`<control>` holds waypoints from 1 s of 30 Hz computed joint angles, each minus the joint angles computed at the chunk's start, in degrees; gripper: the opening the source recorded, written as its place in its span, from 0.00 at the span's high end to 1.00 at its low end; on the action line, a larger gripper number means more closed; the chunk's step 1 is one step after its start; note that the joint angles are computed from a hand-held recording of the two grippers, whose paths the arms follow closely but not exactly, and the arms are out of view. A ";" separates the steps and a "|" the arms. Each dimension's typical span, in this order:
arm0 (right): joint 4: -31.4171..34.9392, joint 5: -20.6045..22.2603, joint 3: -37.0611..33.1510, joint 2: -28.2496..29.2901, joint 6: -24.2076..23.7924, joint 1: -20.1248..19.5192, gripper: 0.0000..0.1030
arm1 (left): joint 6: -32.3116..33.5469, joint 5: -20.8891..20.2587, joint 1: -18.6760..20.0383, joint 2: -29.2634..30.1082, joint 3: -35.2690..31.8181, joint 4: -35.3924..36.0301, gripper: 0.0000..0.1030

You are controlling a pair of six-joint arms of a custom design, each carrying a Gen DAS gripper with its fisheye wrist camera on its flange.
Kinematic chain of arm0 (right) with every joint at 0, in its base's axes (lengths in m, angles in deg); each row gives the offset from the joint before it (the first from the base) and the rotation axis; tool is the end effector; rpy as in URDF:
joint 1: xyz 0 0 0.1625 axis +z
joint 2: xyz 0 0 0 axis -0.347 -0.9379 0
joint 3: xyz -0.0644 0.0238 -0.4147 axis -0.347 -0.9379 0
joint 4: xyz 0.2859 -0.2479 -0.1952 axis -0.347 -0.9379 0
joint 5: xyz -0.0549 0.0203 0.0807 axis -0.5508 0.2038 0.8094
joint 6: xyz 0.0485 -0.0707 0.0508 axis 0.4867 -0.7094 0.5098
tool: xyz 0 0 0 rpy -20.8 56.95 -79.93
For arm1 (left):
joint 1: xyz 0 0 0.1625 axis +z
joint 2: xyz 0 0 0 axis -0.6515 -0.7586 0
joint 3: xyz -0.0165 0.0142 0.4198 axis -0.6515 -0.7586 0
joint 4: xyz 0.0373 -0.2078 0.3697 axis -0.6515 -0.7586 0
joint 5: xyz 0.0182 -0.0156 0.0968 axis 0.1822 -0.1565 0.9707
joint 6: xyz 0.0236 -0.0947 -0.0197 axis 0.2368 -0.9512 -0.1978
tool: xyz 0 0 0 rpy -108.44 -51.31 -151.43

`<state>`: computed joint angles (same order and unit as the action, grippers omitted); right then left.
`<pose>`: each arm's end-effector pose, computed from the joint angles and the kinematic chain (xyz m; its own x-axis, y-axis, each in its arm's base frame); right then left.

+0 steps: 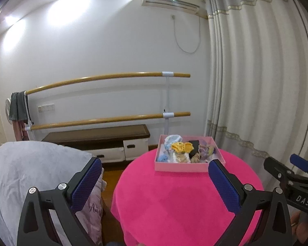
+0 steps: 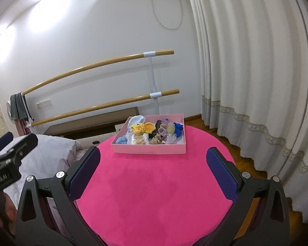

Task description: Organize soft objects

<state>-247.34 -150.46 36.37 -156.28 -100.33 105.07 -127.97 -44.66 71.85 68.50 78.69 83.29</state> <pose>0.0790 -0.5947 0.3997 -0.7563 -0.2582 0.6012 -0.6489 0.4137 -0.6386 -0.4723 -0.5561 -0.0171 -0.7012 -0.2077 -0.6821 0.6031 0.3375 -0.7228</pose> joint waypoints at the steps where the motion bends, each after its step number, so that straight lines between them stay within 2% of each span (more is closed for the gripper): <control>1: -0.33 -0.06 0.23 -0.06 -0.07 0.10 0.00 | -1.53 -0.14 -0.31 0.14 0.03 1.15 0.00; 6: -1.96 -0.22 1.69 -0.64 -0.72 0.39 0.00 | -10.95 0.91 -1.08 1.33 -1.56 9.46 0.00; 10: -2.25 -0.26 1.97 -0.72 -0.91 0.44 0.00 | -13.75 0.34 -1.56 0.34 -0.72 11.16 0.00; 13: -3.02 -0.10 2.41 -0.91 -0.95 0.48 0.00 | -13.47 0.94 -1.50 -0.95 0.58 10.03 0.00; 17: -3.80 0.06 2.90 -1.10 -1.22 0.54 0.00 | -14.38 0.76 -1.40 -0.82 -0.51 12.24 0.00; 25: -4.08 0.44 3.20 -1.45 -1.49 0.35 0.00 | -10.52 1.77 -1.33 -1.52 -0.24 9.22 0.00; 30: -3.87 0.39 3.24 -1.56 -1.67 0.41 0.00 | -11.25 1.17 -1.41 -0.85 -1.53 10.98 0.00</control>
<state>-251.21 -150.07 39.62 -157.83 -102.00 105.49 -139.22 -43.49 70.44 67.65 77.16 94.27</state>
